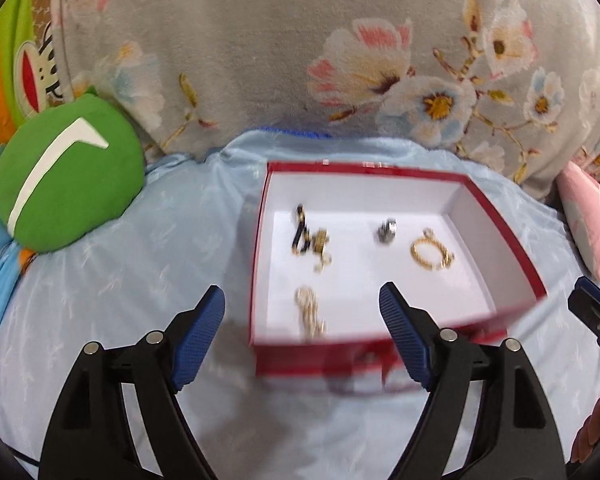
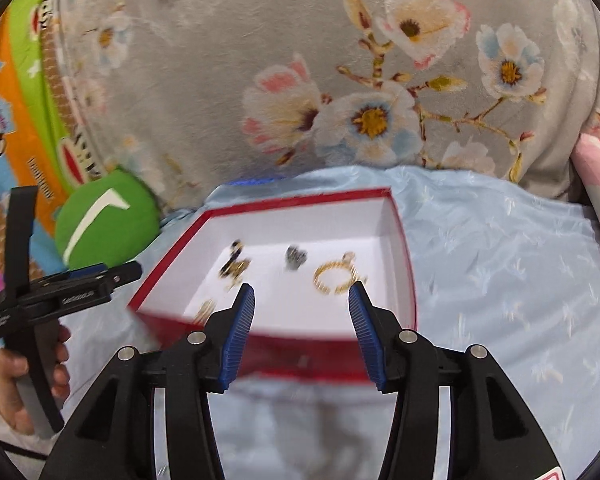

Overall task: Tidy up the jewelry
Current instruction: 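Grasp the silver ring with the right tool while the left tool grasps a gold hoop earring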

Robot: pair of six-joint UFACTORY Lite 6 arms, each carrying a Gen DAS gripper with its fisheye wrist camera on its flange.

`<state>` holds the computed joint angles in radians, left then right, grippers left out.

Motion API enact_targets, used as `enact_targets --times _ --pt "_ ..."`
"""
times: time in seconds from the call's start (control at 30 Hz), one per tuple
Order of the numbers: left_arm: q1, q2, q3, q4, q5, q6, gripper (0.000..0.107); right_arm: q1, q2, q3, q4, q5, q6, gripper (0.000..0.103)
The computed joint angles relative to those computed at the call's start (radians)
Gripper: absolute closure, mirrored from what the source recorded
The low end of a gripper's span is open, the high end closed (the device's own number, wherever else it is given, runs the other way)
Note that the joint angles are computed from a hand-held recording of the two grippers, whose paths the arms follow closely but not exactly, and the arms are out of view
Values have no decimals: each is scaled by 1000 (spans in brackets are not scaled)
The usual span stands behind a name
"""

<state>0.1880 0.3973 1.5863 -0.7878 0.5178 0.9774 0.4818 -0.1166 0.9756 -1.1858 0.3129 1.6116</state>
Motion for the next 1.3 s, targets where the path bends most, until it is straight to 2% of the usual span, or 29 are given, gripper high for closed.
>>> enact_targets --times 0.1,0.2,0.3,0.4,0.57,0.73,0.8,0.97,1.07,1.1,1.2,1.3 --pt "83 -133 -212 -69 55 131 30 153 -140 -169 -1 96 72 54" --pt "163 -217 -378 -88 94 218 30 325 -210 -281 27 210 146 54" --pt "214 -273 -517 -92 104 286 30 422 -189 -336 41 201 239 54" --pt "248 -306 -632 -84 119 335 30 466 -89 -326 -15 145 364 54" --pt "265 -401 -799 -87 55 419 32 490 110 -201 -96 100 443 55" --pt "327 -442 -864 -95 62 482 34 463 271 -46 -73 52 362 55" --pt "341 -436 -871 -92 33 489 34 461 336 20 -12 64 285 55" --pt "406 -408 -850 -93 80 522 34 444 460 140 90 39 153 55" --pt "421 -398 -838 -97 88 519 34 464 512 201 113 94 111 56" --pt "423 -393 -834 -99 89 518 34 468 524 217 123 112 96 60" --pt "434 -380 -820 -96 101 512 34 485 542 241 143 172 56 80" --pt "437 -377 -816 -95 105 514 34 485 524 218 133 165 65 80"
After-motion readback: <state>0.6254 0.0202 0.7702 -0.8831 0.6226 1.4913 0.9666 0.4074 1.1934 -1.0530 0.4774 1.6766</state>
